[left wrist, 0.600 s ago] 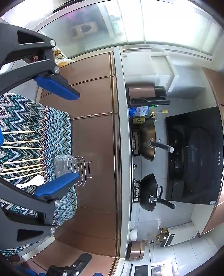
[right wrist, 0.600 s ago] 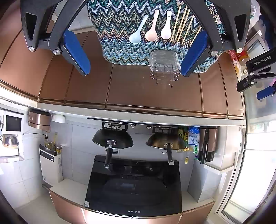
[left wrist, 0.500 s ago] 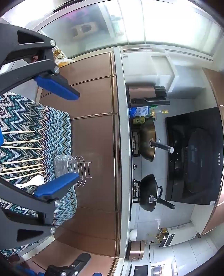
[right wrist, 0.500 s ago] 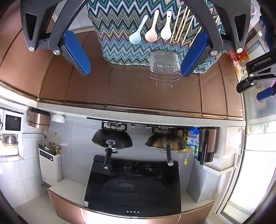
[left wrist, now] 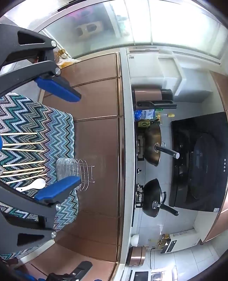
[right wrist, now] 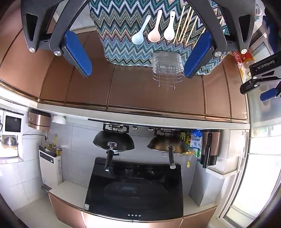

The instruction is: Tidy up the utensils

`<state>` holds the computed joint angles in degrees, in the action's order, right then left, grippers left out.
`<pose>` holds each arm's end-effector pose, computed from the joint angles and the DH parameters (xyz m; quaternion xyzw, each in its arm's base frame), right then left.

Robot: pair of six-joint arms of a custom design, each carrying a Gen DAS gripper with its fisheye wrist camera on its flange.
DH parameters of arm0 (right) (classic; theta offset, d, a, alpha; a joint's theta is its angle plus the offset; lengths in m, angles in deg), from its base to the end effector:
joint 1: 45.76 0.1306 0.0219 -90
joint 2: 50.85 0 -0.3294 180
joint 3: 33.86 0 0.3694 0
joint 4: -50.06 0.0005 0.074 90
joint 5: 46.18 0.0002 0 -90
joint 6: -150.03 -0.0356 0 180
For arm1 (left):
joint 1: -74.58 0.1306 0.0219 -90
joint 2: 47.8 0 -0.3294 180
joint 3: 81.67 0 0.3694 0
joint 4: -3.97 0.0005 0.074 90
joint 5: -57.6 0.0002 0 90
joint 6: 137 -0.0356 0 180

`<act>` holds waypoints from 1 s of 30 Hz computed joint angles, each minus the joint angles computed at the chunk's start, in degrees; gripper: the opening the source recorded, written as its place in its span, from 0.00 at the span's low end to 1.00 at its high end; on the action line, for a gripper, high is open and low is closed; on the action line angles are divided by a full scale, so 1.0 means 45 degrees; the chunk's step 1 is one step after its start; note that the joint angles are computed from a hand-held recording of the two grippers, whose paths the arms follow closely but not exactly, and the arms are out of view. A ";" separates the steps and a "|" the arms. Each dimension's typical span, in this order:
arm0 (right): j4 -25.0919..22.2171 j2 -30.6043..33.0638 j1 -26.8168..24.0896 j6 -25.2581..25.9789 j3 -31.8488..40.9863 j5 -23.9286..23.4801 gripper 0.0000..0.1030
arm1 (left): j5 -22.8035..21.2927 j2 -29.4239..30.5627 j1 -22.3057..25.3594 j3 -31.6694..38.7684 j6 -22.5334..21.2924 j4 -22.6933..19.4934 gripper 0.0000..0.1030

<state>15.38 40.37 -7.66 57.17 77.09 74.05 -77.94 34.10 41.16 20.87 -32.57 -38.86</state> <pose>0.3874 0.2803 0.5574 -0.0804 0.7778 0.0120 0.6232 0.3582 -0.2065 0.5494 -0.0867 0.7904 0.0850 0.6004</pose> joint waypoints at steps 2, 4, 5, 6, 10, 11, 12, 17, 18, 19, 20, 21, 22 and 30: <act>0.0036 0.0004 -0.0017 0.0032 -0.0024 -0.0022 1.00 | 0.0081 -0.0046 0.0026 -0.0107 0.0017 0.0131 0.83; 0.0018 0.0014 -0.0020 -0.0012 -0.0002 -0.0041 1.00 | 0.0191 -0.0113 0.0067 -0.0224 0.0048 0.0248 0.83; 0.0043 0.0038 -0.0044 -0.0017 -0.0001 -0.0073 1.00 | 0.0213 -0.0122 0.0065 -0.0247 0.0046 0.0276 0.83; 0.0047 0.0054 -0.0052 -0.0058 0.0009 -0.0050 1.00 | 0.0220 -0.0128 0.0062 -0.0240 0.0050 0.0255 0.83; 0.0038 0.0039 -0.0115 -0.0187 -0.0020 -0.0065 1.00 | 0.0226 -0.0101 0.0089 -0.0166 0.0103 0.0207 0.83; 0.0044 0.0029 -0.0121 -0.0186 -0.0041 -0.0051 1.00 | 0.0278 -0.0101 0.0102 -0.0165 0.0160 0.0179 0.83; 0.0037 0.0044 -0.0122 -0.0180 -0.0038 -0.0030 1.00 | 0.0291 -0.0096 0.0106 -0.0155 0.0194 0.0162 0.83; 0.0075 0.0022 -0.0153 -0.0179 -0.0095 -0.0111 1.00 | 0.0295 -0.0098 0.0161 -0.0088 0.0323 0.0098 0.83; 0.0108 0.0013 -0.0157 -0.0163 -0.0108 -0.0108 1.00 | 0.0273 -0.0115 0.0177 -0.0094 0.0316 0.0133 0.83; 0.0179 -0.0004 -0.0155 -0.0137 -0.0144 -0.0098 1.00 | 0.0207 -0.0155 0.0155 -0.0165 0.0314 0.0200 0.83; 0.0231 0.0003 -0.0142 -0.0112 -0.0164 -0.0062 1.00 | 0.0199 -0.0162 0.0167 -0.0148 0.0314 0.0191 0.83; 0.0290 -0.0003 -0.0139 -0.0081 -0.0181 -0.0041 1.00 | 0.0208 -0.0168 0.0183 -0.0122 0.0314 0.0156 0.83; 0.0348 -0.0015 -0.0135 -0.0060 -0.0207 -0.0052 1.00 | 0.0208 -0.0159 0.0198 -0.0084 0.0309 0.0117 0.83; 0.0482 0.0014 -0.0234 -0.0116 -0.0211 -0.0484 1.00 | 0.0166 -0.0298 0.0265 -0.0150 0.0039 0.0524 0.83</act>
<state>17.55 40.44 -8.71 56.65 76.15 71.88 -77.20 32.76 42.35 20.19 -32.39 -36.50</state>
